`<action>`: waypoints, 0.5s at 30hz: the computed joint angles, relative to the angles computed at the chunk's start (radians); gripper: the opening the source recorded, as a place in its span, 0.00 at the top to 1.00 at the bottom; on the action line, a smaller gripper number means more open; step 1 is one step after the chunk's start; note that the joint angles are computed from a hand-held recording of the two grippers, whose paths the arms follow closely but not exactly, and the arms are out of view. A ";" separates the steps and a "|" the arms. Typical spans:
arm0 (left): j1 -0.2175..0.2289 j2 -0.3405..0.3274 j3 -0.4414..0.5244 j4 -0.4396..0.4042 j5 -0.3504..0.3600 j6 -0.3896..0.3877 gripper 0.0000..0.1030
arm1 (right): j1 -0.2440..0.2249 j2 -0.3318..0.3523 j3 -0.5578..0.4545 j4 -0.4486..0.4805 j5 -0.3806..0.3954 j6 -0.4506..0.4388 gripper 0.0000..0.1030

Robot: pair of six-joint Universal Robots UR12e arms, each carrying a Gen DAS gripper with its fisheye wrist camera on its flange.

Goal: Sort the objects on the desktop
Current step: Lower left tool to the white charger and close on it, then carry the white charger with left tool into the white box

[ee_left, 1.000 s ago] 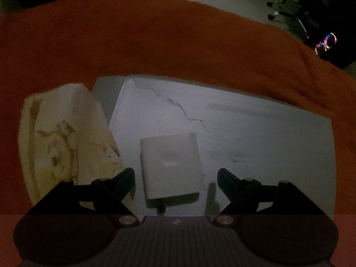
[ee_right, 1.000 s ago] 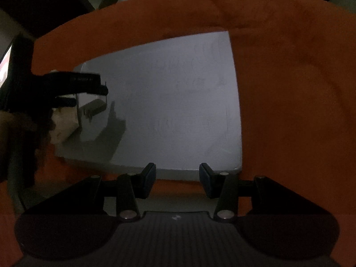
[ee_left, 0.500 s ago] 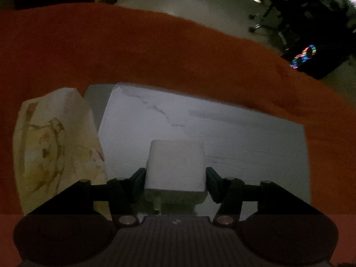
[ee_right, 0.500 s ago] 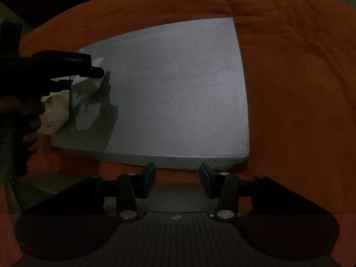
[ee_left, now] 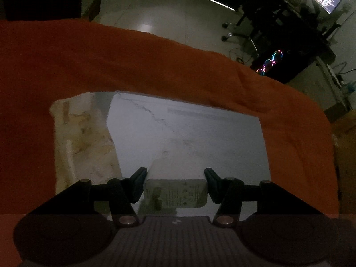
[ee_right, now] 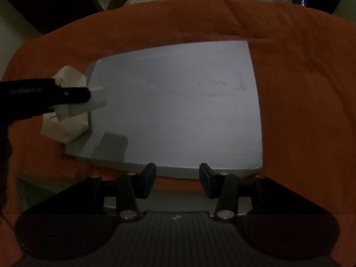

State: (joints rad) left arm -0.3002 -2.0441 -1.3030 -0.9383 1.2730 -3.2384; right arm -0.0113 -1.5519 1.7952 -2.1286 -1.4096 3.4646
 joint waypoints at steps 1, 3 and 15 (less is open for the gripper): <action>0.004 0.010 -0.010 0.005 -0.007 0.001 0.51 | 0.002 0.000 -0.001 -0.002 0.002 0.000 0.54; 0.011 0.027 -0.028 0.010 -0.026 0.010 0.51 | 0.005 0.000 -0.002 -0.005 0.004 0.002 0.54; 0.043 0.161 -0.146 0.015 -0.157 0.085 0.51 | 0.011 -0.003 -0.003 -0.031 0.025 0.005 0.54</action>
